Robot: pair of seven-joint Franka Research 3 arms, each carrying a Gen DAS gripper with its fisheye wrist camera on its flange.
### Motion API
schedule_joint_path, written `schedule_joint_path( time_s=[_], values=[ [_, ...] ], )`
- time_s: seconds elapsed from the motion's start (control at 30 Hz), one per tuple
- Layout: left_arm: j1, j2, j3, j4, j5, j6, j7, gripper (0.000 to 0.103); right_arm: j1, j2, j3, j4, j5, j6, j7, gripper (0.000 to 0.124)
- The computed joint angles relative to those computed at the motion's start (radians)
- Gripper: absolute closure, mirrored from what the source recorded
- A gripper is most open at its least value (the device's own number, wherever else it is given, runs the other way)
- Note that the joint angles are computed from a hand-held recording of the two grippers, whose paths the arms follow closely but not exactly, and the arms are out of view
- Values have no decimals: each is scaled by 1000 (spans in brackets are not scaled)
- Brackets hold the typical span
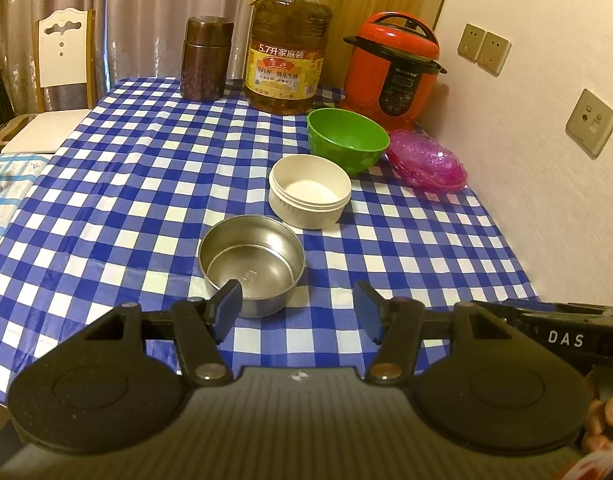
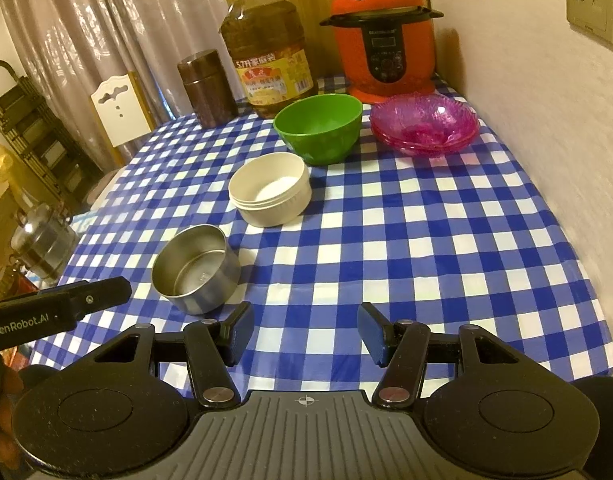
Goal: Organize plates and bowls
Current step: 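Move both grippers to the rim of the cream-white plastic bowl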
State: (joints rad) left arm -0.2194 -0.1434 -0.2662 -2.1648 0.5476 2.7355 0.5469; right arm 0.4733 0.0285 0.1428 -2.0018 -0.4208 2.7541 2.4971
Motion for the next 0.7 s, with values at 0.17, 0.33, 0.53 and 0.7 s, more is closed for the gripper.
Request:
schedule_joint_path(
  time_s=[0.17, 0.33, 0.53, 0.7],
  values=[
    [5, 28, 14, 29, -8, 15, 30, 45, -1, 18, -7, 13, 2, 0, 4, 67],
    [16, 76, 38, 71, -48, 47, 94, 45, 4, 55, -25, 51, -8, 11, 11, 67],
    [29, 165, 62, 157, -106, 68, 182, 45, 17, 135, -65, 147, 15, 37, -10, 67],
    [39, 277, 77, 268, -152, 69, 258, 45, 27, 246, -98, 279, 88, 52, -98, 67]
  ],
)
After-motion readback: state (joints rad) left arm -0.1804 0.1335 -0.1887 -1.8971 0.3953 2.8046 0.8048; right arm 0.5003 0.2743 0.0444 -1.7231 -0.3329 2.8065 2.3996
